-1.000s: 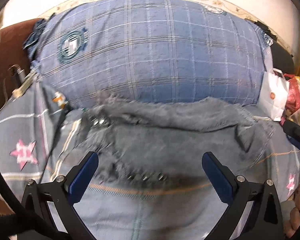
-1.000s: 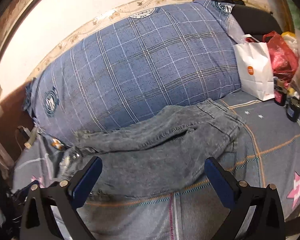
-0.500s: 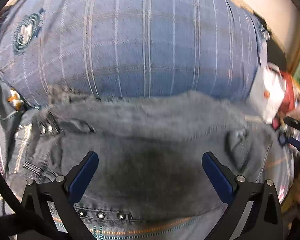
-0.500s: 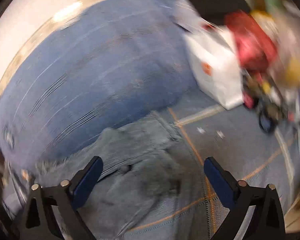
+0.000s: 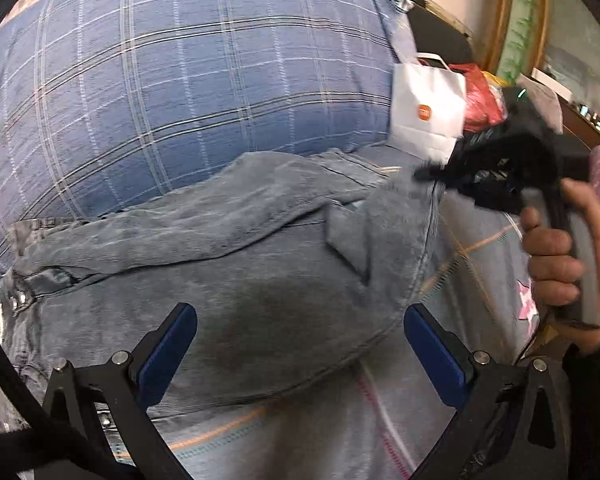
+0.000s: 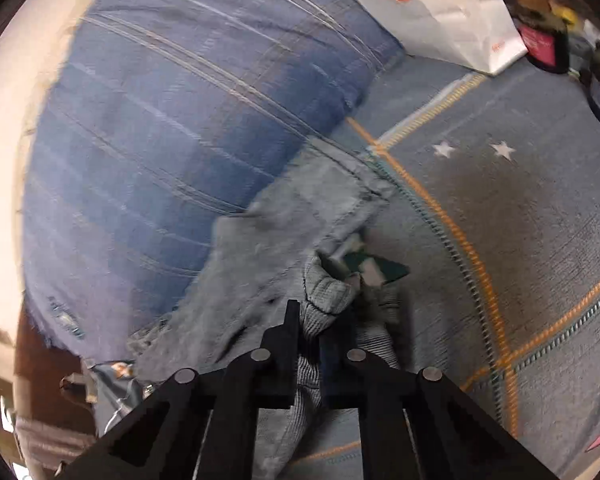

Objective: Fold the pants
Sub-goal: 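Grasp the jeans leg hem with the right gripper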

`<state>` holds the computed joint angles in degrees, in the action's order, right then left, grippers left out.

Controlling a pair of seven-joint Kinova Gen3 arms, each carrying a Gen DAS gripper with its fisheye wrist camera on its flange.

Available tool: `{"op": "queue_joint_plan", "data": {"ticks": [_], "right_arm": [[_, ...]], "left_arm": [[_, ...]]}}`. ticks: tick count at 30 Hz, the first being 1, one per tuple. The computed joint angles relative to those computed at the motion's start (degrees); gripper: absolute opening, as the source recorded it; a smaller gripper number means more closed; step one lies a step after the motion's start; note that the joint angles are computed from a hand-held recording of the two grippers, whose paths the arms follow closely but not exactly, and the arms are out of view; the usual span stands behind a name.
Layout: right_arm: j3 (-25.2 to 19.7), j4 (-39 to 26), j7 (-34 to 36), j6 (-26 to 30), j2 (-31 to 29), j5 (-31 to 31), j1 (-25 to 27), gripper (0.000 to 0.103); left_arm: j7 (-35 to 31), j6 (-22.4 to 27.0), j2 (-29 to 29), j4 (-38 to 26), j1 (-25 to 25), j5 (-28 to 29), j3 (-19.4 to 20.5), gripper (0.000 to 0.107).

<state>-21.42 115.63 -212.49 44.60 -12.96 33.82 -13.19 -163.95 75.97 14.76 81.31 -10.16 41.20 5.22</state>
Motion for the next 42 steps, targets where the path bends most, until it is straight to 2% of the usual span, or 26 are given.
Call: {"op": "queue_joint_plan", "data": {"ticks": [3, 5, 8, 10, 11, 13, 15, 18, 20, 26, 30, 31, 34, 35, 36, 37, 38, 39, 42], "right_arm": [[-7.96, -2.46, -5.44, 6.99, -0.88, 5.3, 0.99, 0.008], [-13.27, -3.61, -9.39, 11.65, -1.97, 6.64, 0.66, 0.008], [-19.68, -6.23, -9.35, 18.64, -0.82, 3.01, 1.69, 0.009], [-19.19, -6.71, -8.42, 21.49, 1.19, 1.25, -0.76, 0.009], [-17.35, -6.03, -8.87, 21.52, 1.75, 0.7, -2.85, 0.009], [-12.04, -2.56, -12.56, 18.78, -0.31, -0.13, -7.51, 0.01], [-9.86, 0.09, -16.29, 16.7, -2.96, 1.8, -10.16, 0.01], [-11.45, -0.31, -15.79, 18.87, -3.52, 1.84, -8.75, 0.012], [-10.26, 0.99, -16.7, 17.31, -4.66, 2.33, -9.43, 0.012], [-12.51, 2.74, -15.8, 15.94, -9.04, 0.52, -6.94, 0.013], [-19.81, 1.89, -17.94, 18.88, -10.62, 2.76, -2.04, 0.013], [-20.56, 1.68, -17.51, 18.59, -10.69, 2.52, -1.26, 0.014], [-19.06, 2.61, -17.05, 15.52, -11.91, 1.92, -1.84, 0.017], [-19.89, 2.06, -16.36, 15.99, -12.59, 1.43, -0.78, 0.021], [-21.76, 0.94, -14.74, 17.39, -13.33, 0.43, 1.35, 0.052], [-24.05, -0.42, -13.34, 19.72, -13.98, -0.4, 3.9, 0.097], [-25.27, -1.0, -12.87, 21.11, -14.6, -0.58, 5.38, 0.103], [-25.44, -1.04, -12.16, 21.58, -15.25, -0.11, 5.93, 0.103], [-20.31, -1.36, -6.03, 19.41, -15.01, -0.03, 3.89, 0.103]], "left_arm": [[1.86, 1.49, 0.4, -1.24, 0.76, -1.39, 0.18, 0.103], [0.99, 1.67, 0.25, -1.08, 0.58, -0.98, 0.4, 0.103], [0.99, 1.39, -0.15, -0.46, 1.33, -1.12, 0.55, 0.103], [2.75, 2.37, 0.47, -1.26, 2.31, -2.05, 0.72, 0.103], [4.06, 3.05, 0.93, -1.8, 3.04, -2.7, 0.94, 0.103], [6.2, 3.45, 1.49, -2.46, 4.49, -3.89, 1.39, 0.103], [8.43, 3.6, 1.85, -2.9, 6.13, -4.95, 1.96, 0.103], [10.23, 4.3, 2.09, -3.33, 8.14, -5.85, 2.96, 0.103], [10.64, 4.29, 2.23, -3.0, 9.49, -6.41, 3.52, 0.103], [12.01, 1.87, 2.81, -0.32, 14.06, -11.48, 4.08, 0.103], [11.88, -0.02, 2.13, 1.37, 14.44, -12.95, 3.86, 0.103], [11.5, 1.01, 2.26, 0.96, 13.85, -12.57, 3.88, 0.103], [10.31, 2.8, 1.81, 0.42, 12.15, -10.87, 3.69, 0.103], [9.89, 3.45, 1.62, 0.12, 11.57, -10.28, 3.56, 0.103], [9.79, 3.85, 1.77, -0.29, 11.36, -9.99, 3.48, 0.103], [9.99, 4.3, 1.99, -0.84, 11.26, -9.83, 3.41, 0.103], [10.57, 4.55, 2.2, -1.33, 11.36, -9.92, 3.31, 0.103], [11.24, 4.72, 2.48, -1.94, 11.52, -10.16, 3.24, 0.103], [12.41, 4.82, 2.94, -2.72, 11.66, -10.12, 3.31, 0.103]]}}
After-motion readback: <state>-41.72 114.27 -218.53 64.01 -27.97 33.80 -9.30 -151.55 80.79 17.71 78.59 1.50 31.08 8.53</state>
